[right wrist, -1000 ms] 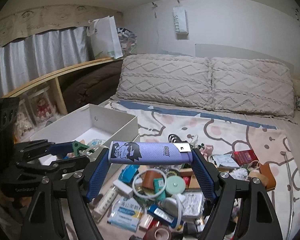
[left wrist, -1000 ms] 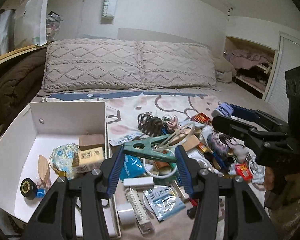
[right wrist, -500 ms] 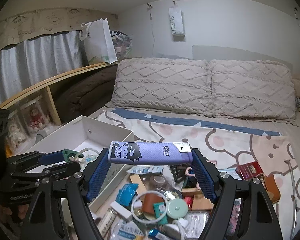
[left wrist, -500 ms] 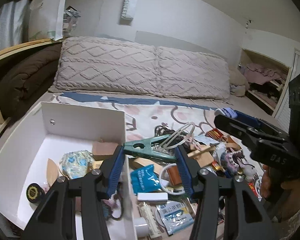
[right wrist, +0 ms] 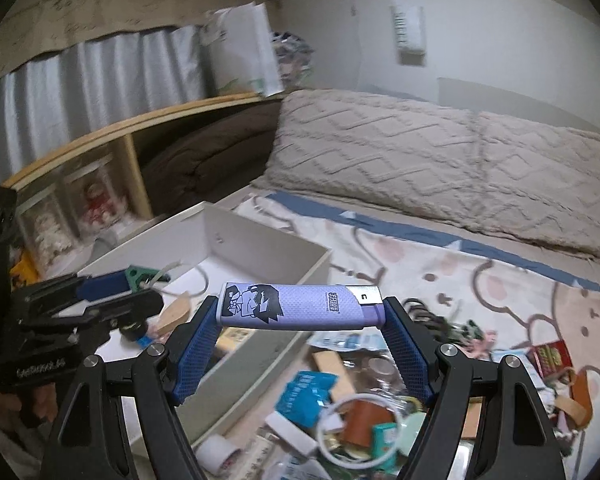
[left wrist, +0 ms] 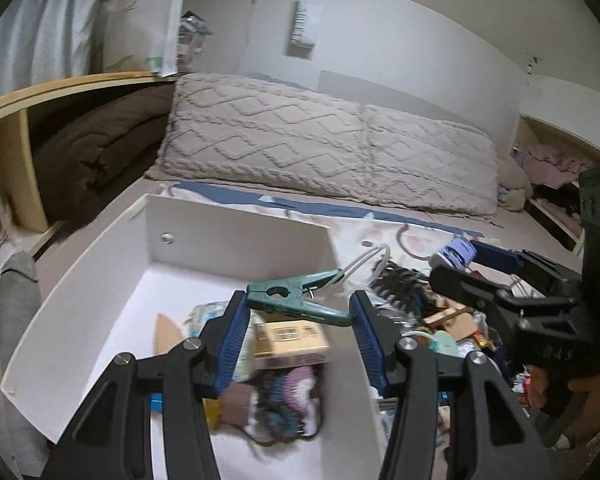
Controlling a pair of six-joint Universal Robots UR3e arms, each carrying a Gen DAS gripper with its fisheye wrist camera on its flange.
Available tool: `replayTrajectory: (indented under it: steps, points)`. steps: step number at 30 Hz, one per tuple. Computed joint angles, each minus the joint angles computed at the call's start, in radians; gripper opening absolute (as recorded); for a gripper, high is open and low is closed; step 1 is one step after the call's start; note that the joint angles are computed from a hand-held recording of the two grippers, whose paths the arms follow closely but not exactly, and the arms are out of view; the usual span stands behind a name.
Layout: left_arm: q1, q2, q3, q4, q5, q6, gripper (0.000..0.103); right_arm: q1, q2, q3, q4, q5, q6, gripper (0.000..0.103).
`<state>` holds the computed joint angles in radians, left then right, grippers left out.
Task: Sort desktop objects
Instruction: 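Carry the clothespin with the left gripper while the right gripper carries the lighter into the shoebox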
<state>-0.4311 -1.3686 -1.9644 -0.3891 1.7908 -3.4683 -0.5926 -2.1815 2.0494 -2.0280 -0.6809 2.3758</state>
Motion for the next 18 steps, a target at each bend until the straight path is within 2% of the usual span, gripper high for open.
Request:
replayTrajectory:
  steps: [11,15,18]
  points:
    - [0.102,0.118,-0.128,0.001,0.026,0.02,0.051,0.277,0.111,0.045,-0.228,-0.13,0.137,0.08]
    - [0.114,0.13,-0.136,0.004,0.055,0.018,0.051,0.395,0.193,0.023,-0.322,-0.215,0.197,0.08]
    - [0.159,0.164,-0.163,0.006,0.027,0.012,0.051,0.483,0.28,-0.022,-0.375,-0.289,0.248,0.08]
